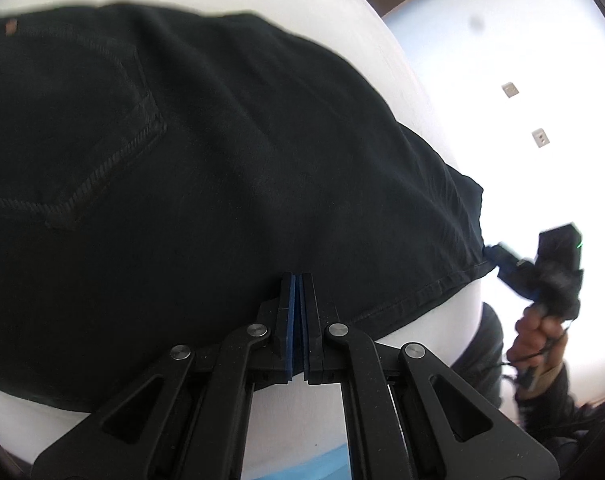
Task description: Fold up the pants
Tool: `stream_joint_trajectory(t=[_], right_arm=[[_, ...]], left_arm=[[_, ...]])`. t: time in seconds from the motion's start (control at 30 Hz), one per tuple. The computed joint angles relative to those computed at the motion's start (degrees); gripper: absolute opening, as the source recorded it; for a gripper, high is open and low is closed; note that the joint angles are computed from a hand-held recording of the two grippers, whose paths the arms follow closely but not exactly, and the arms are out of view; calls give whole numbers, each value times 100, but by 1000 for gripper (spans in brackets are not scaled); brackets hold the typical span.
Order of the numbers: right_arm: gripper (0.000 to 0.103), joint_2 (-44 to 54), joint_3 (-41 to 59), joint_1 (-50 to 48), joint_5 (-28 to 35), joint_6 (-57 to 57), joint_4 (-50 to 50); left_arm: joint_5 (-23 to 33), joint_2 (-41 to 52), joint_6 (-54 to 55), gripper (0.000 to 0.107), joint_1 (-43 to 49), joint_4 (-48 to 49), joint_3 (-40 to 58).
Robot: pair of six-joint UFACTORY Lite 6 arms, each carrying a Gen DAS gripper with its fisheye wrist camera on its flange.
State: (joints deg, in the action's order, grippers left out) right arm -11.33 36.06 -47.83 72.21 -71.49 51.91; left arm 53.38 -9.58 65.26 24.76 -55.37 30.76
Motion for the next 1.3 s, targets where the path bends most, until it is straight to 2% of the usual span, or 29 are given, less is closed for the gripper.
stream_joint_trajectory(t=[0.03,0.1,0.17,0.2,0.3,0.37,0.4,0.53,0.63,0.67,0.73,0.77,0.83,0.9,0.93,1.0,1.03,1.07,1.1,1.13,1.17,1.2,1.27,1.3], right_arm=[[57,-30,-97,519,-182,76,306],[59,327,-116,1368,-604,-21,575],[58,555,-60,2084,-1302,474,269],[58,626,16,2292,-1394,742,280],[58,577,367,2729,-1043,585,889],[58,1003,897,3401,-1170,796,1206],[58,1494,1305,3794,-1102,844,1539],[58,3182,2984,5465,-1726,1129,2353],[58,4794,4716,5946,-1838,1768,1943],[57,5381,5315,6187,-2158,2152,1996],[18,6384,6274,6039,-2185,2738,1809],[0,6604,6394,5862,-1959,2684,1902],[0,6462,5914,5393,-2063,2239,2577],[1,5787,4996,4920,-2585,1724,3090],[3,5566,4727,4738,-2626,1656,3175],[35,4841,3820,4358,-2262,1267,3356],[47,4409,3221,4205,-1886,815,3568],[66,4024,2704,4087,-1593,538,3576],[72,3750,2324,4080,-1460,391,3472],[72,3494,1907,4065,-1391,185,3302],[66,3259,1498,3939,-1458,-77,3179],[43,3152,1204,3810,-1545,-376,3237],[20,3140,855,3028,-1341,-499,2927],[16,3175,738,2428,-1187,-409,2722]], left_arm=[[-33,-184,-18,2,18,6,-26],[61,-228,-3,2,183,-78,151],[-92,-1,-99,2,267,-140,455],[-134,105,-102,2,403,-105,581],[102,836,156,2,1085,-232,1242],[117,1391,229,2,1401,-323,1809],[65,1718,199,2,1537,-328,2139],[-107,2658,121,2,2100,-75,2980],[516,3351,468,2,2908,-242,3318],[672,3487,568,2,3101,-291,3348],[1042,3827,814,2,3554,-254,3554],[1087,3821,920,2,3620,-290,3494],[1175,3845,1085,2,3765,-299,3407],[1307,3993,1105,2,3941,-204,3574],[1355,3980,1129,2,4033,-135,3567],[1260,4233,945,2,3815,-321,3939],[1286,4282,1008,2,3820,-283,3911],[1269,4266,1008,2,3804,-305,3879],[1272,4275,982,2,3801,-292,3906],[1233,4236,978,2,3779,-304,3862],[1205,4001,1028,2,3800,-294,3578],[1138,3863,1035,2,3734,-337,3400],[978,3644,946,2,3555,-406,3176],[934,3543,845,2,3523,-376,3143]])
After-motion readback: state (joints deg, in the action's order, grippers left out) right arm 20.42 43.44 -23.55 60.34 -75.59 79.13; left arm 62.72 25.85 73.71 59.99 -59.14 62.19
